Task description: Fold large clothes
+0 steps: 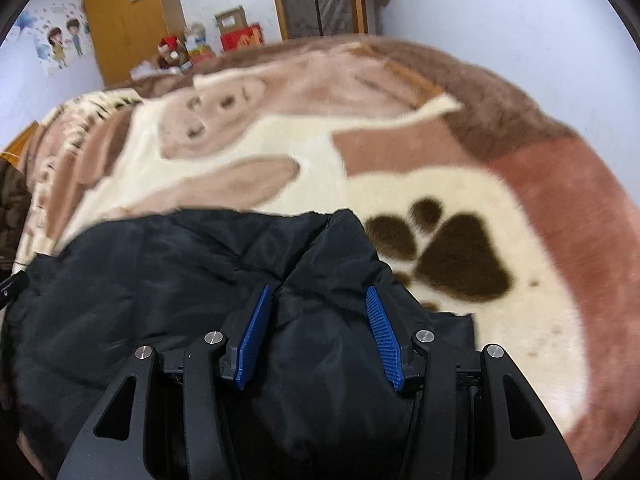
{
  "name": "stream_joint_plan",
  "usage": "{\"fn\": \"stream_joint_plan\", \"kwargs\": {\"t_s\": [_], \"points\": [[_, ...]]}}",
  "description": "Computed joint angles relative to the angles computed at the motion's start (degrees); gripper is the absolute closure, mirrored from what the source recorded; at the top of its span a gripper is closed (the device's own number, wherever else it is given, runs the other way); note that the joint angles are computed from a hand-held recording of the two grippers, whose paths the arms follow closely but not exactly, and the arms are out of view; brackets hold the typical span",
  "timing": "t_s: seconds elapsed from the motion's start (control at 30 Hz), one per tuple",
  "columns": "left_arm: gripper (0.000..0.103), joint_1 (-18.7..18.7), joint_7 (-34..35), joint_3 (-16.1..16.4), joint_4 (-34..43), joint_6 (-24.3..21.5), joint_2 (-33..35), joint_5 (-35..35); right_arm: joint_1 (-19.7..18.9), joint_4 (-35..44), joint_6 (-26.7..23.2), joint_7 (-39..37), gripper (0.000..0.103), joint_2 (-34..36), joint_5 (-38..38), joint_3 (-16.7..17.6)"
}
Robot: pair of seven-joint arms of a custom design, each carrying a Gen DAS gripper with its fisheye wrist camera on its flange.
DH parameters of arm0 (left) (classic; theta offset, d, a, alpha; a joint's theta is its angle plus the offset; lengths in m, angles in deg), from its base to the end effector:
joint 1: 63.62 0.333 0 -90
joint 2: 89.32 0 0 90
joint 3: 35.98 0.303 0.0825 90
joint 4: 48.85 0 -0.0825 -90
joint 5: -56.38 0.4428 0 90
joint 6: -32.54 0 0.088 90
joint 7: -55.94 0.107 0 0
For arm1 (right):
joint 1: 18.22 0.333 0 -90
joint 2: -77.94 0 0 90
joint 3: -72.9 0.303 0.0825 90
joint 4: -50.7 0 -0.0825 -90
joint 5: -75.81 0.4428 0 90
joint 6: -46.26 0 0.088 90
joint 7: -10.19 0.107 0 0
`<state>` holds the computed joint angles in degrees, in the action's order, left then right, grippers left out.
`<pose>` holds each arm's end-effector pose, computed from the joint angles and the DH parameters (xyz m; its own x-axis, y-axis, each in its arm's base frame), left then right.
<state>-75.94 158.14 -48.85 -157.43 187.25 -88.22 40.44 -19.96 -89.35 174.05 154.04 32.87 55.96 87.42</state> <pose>0.6110 -0.2761 0.5486 -0.4733 -0.8735 0.1144 -0.6502 0.2588 -0.7143 0.4181 0.1013 0.5994 -0.5426 -0.8374 -0.0665 -0.6000 0.4417 -0.6670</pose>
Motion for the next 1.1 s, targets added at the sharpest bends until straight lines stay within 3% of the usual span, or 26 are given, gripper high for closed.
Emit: {"fn": "stream_joint_plan", "kwargs": {"t_s": [0.1,0.17,0.23,0.37,0.57,0.73,0.83,0.97,1.1], "points": [[0.012,1.97,0.76,2.21,-3.92,0.75,-2.96,-1.14,1.05,-2.94,-1.24,2.25,0.053,-7.53,0.27,1.6],[0.011,2.85,-0.3,3.23,-5.01,-1.87,-2.69,-1.3,2.13,-5.03,-3.76,3.46,0.053,-10.33,1.92,2.56],[0.011,3.22,1.5,3.53,-6.27,-2.69,-2.26,-5.27,3.26,-6.84,-5.12,3.24,0.053,-10.38,3.67,2.05],[0.008,2.87,2.54,2.86,-9.06,2.84,-2.39,-7.92,2.4,-6.37,-5.79,3.01,0.053,-8.24,2.52,2.81],[0.009,3.19,-0.9,3.26,-8.83,-0.59,-4.88,-3.93,3.36,-2.04,-11.47,1.54,0.053,-7.4,2.22,2.41],[0.009,-0.13,7.44,6.62,-15.93,0.55,-14.17,-10.68,6.4,-2.7,-14.52,2.35,0.053,-13.63,3.73,3.83],[0.01,-1.75,9.25,8.82,-17.84,-2.76,-15.7,-12.89,7.64,-3.87,-16.74,2.01,0.053,-14.58,5.31,4.07],[0.011,-0.6,5.35,8.88,-16.44,-9.1,-12.48,-13.0,8.02,-6.23,-16.97,3.29,0.053,-14.81,8.44,2.26],[0.012,-0.03,3.58,7.41,-18.4,-7.1,-15.27,-10.53,7.73,-3.33,-19.5,2.44,0.053,-13.63,7.41,3.55]]}}
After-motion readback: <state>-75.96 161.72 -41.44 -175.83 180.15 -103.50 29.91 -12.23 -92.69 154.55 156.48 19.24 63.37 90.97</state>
